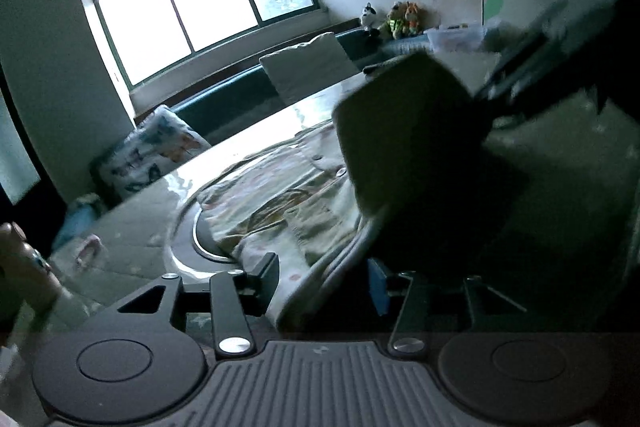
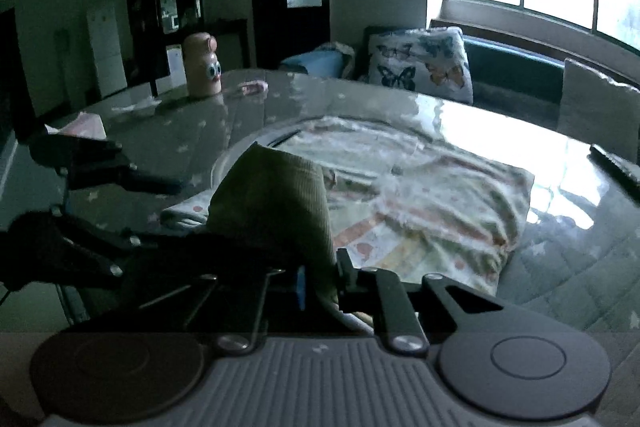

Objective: Fold clothes

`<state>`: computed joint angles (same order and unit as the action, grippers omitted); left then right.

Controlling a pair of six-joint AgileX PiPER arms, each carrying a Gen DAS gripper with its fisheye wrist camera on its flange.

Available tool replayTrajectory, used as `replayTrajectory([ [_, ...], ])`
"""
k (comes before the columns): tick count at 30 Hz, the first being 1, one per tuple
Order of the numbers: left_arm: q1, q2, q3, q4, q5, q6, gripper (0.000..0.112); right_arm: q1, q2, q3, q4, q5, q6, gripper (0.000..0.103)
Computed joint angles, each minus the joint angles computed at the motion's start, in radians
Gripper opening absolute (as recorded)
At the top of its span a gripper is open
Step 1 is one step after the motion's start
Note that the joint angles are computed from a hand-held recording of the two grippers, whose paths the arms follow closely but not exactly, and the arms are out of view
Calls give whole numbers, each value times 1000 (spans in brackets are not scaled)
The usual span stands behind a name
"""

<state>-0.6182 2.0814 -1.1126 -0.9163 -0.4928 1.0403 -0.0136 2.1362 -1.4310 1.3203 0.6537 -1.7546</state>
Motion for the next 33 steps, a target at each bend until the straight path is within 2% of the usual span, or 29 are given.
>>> replayTrajectory([
  [3, -11, 50, -30, -34, -64, 80, 50, 2, -7, -1, 18, -2, 0, 12],
  [4, -12, 63, -38, -35, -81, 91, 46, 3, -10, 3, 26, -5, -7, 12],
  [7, 3, 75, -61, -48, -75, 95, 19, 4, -17, 19, 54, -11, -36, 10],
  [8, 8, 68, -55, -30, -70, 74, 13, 4, -19, 24, 63, -12, -46, 10],
  [10, 13, 52, -40, 2, -65, 38, 8, 1, -29, 39, 83, -10, -69, 9],
  [17, -20, -101, 105, 22, -47, -35, 8, -36, -115, 109, 67, 59, -87, 8],
  [21, -65, -240, 225, -6, -7, -39, 8, -82, -220, 190, -22, 139, -42, 8],
  [25, -115, -381, 313, -86, 59, -5, 8, -142, -338, 249, -135, 259, 27, 8],
  [28, -123, -406, 313, -126, 74, 31, 8, -162, -372, 248, -183, 309, 79, 8],
  [33, -75, -354, 224, -110, 101, 24, 8, -149, -341, 194, -171, 286, 98, 8],
])
